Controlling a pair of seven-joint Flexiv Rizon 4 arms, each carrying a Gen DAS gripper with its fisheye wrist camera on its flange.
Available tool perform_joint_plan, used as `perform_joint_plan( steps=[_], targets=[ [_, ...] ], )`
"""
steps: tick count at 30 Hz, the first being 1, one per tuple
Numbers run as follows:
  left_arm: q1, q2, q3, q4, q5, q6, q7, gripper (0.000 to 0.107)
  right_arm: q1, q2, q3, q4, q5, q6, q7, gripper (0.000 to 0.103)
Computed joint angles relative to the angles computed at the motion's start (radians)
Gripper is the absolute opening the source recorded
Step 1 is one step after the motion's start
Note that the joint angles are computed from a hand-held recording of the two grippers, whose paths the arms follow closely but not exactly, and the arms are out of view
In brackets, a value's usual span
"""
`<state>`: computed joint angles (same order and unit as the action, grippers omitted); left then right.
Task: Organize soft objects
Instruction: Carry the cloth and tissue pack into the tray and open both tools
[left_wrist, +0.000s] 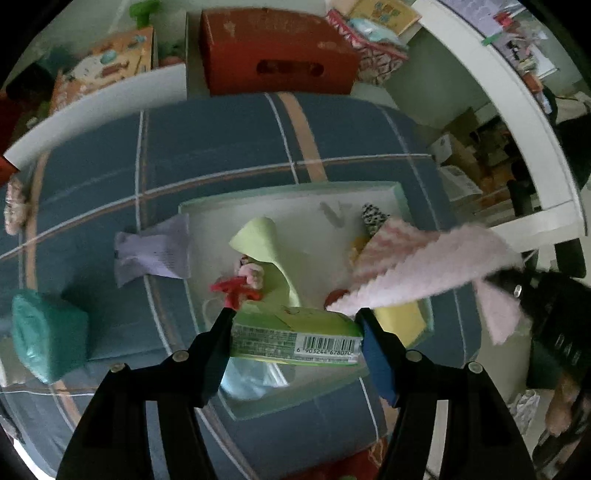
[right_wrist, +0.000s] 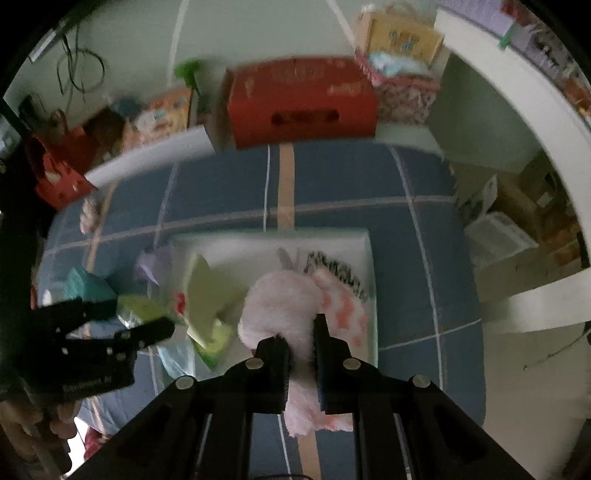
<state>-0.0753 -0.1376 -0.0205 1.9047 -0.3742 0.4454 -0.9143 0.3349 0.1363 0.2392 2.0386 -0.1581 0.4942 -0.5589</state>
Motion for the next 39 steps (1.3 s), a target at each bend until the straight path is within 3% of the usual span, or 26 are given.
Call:
perform_joint_plan(
  steps=[15, 22, 24, 25, 26, 31, 35, 39],
  targets=[
    [-0.002, -0.148, -0.028, 0.004, -0.014, 0.090, -0.042, 0.069, 0.005, -0.150, -0.018, 0.081, 0.148, 0.154, -0.048, 0.014],
    [0.002, -0.169, -0.029, -0.038, -0.007, 0.053, -0.062, 0.074, 0.006, -0.142, -0.017, 0.065, 0.120, 0.110, -0.041, 0.017],
    [0.008, -0.161, -0.029, -0.039, -0.029, 0.064, -0.065, 0.085, 0.009, -0.145, -0.018, 0.051, 0.107, 0.095, -0.041, 0.031],
    [0.012, -0.157, -0.028, -0.041, -0.038, 0.065, -0.062, 0.089, 0.012, -0.142, -0.015, 0.045, 0.097, 0.084, -0.034, 0.046],
    [0.017, -0.148, -0.027, -0.044, -0.046, 0.066, -0.060, 0.089, 0.015, -0.135, -0.012, 0.041, 0.076, 0.067, -0.023, 0.054],
    [0.032, -0.108, -0.005, -0.068, -0.017, 0.065, -0.063, 0.090, 0.026, -0.111, -0.004, 0.014, 0.041, 0.018, -0.001, 0.056],
    [0.054, -0.076, 0.021, -0.081, 0.024, 0.091, -0.062, 0.090, 0.042, -0.099, 0.004, -0.019, 0.009, -0.031, 0.022, 0.083],
    [0.085, -0.057, 0.046, -0.094, 0.068, 0.106, -0.060, 0.090, 0.058, -0.106, 0.012, -0.055, -0.020, -0.052, 0.029, 0.100]
  ],
)
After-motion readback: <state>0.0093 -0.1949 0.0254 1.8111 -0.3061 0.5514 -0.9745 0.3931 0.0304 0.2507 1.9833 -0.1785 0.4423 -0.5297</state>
